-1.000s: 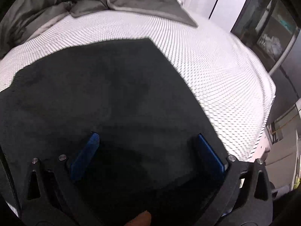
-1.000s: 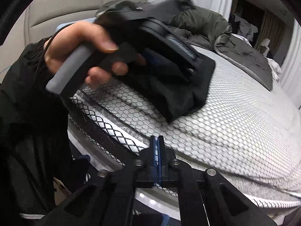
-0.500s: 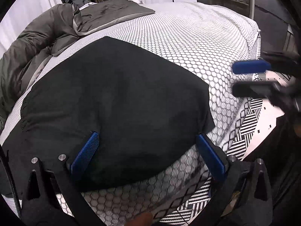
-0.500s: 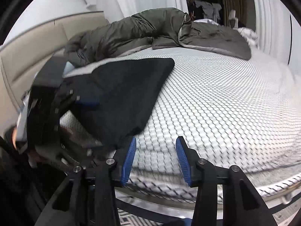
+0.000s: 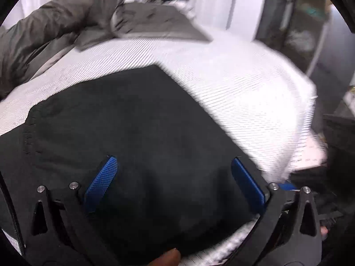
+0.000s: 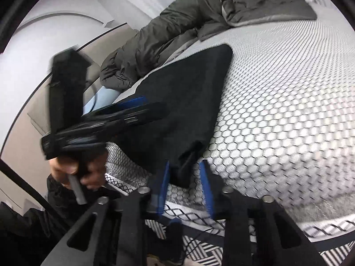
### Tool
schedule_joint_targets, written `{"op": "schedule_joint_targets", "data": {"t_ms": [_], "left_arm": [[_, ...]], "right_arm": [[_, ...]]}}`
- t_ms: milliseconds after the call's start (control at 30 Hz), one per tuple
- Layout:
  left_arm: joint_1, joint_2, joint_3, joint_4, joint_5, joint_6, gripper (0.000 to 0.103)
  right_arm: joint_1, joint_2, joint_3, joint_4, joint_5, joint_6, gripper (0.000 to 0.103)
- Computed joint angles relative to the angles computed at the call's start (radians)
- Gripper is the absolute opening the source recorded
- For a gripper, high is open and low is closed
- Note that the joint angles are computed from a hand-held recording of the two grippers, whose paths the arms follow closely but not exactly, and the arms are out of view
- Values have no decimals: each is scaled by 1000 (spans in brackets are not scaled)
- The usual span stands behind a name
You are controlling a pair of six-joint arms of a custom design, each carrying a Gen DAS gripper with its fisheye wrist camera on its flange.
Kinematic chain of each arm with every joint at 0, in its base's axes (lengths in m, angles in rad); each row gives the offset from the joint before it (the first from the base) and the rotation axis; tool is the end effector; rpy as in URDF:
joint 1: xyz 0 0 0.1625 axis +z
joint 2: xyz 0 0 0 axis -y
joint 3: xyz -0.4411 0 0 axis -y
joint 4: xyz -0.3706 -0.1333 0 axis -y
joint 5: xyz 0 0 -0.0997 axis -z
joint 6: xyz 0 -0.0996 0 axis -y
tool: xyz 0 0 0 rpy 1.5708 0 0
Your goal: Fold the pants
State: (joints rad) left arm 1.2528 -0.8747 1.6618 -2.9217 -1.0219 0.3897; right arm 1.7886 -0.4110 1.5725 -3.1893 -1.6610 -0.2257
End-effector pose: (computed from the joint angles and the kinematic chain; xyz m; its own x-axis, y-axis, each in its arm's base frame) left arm -0.0348 -0.6983 0.2199 -0.7298 0.3068 -0.6110 0.5854 0.7419 -0.3268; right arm 0.2694 -0.6420 -0.0463 -0.9127 -0.3680 0.1775 -0.4085 0.8145 -0.4120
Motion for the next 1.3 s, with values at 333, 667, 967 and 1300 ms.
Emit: {"op": "schedule_joint_targets", "data": {"t_ms": [333, 667, 967, 1300], "left_arm": [[4, 44, -59, 58, 81, -102, 102], [-53, 1, 181, -185, 34, 230, 102], [-38, 19, 212, -231, 69, 271, 103], [-8, 27, 154, -147, 21, 224, 103]], "right_arm": [[-20, -37, 49, 81, 69, 11, 2], [-7, -91, 120, -116, 10, 47, 26], [28, 39, -226, 291, -90, 12, 39], [25, 206, -649, 602, -144, 19, 28]]}}
